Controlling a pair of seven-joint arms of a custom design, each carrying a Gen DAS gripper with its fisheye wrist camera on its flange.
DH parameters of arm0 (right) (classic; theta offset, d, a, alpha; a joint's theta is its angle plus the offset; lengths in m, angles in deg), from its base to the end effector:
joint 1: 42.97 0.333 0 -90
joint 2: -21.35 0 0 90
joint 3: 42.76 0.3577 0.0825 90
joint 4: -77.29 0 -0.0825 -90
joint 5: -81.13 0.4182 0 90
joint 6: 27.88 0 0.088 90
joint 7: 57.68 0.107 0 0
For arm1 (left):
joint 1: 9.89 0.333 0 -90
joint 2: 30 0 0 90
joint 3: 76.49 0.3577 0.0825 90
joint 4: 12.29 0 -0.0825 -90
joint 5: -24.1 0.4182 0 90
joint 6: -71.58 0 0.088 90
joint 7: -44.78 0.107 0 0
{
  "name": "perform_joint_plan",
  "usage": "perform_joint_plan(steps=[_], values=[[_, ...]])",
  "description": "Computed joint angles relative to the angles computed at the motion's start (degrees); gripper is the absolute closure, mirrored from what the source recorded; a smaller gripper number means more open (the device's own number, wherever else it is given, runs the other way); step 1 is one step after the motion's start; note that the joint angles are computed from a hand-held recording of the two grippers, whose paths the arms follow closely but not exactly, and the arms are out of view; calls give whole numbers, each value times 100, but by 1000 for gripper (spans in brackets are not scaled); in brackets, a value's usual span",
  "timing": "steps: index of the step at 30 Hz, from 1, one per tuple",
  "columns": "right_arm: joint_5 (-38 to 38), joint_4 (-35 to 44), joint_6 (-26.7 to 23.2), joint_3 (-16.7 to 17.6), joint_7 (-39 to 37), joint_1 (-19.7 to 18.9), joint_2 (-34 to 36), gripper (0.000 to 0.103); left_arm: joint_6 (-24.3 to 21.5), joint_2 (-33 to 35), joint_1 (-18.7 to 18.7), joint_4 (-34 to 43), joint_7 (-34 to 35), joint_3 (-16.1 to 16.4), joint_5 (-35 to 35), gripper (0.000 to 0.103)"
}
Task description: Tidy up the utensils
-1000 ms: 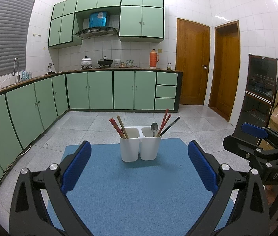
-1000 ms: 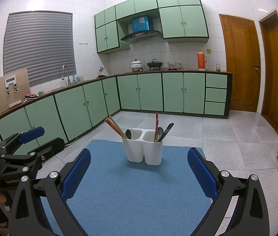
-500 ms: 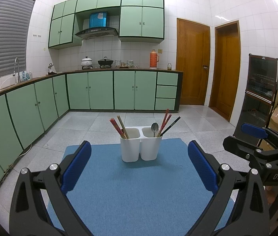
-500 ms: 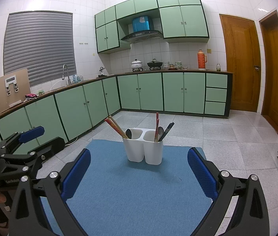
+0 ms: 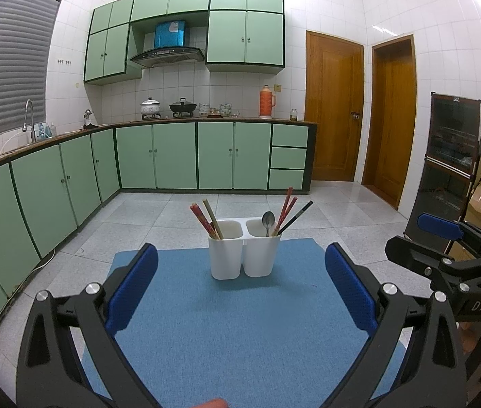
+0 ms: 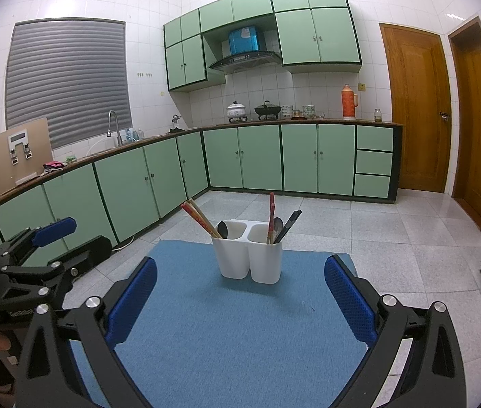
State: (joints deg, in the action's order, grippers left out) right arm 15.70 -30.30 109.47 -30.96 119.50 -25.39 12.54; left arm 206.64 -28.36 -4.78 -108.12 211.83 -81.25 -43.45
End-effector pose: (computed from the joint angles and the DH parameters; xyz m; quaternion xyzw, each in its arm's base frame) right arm 0.5128 0.2918 0.6907 -0.4666 0.6848 -0.4136 0.3771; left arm 0.6542 -0.0074 0.6928 -0.3357 0.7525 -0.5258 0.2111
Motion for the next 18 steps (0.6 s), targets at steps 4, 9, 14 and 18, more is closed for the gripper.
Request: perform_joint_plan(steps=[4,9,14,18], values=[[-9,8,-5,3,12,6,15,6,6,3,2,2,-5,0,-4,7],[-4,17,-13,-3,4,15,20,6,22,6,14,-14,-2,8,-7,8],[-28,11,-33,7,25,22,34,6,21,24,32,12,-46,12,6,8],[-62,10,-52,6,73,55,70,6,39,11,30,1,-59,2,19,8]])
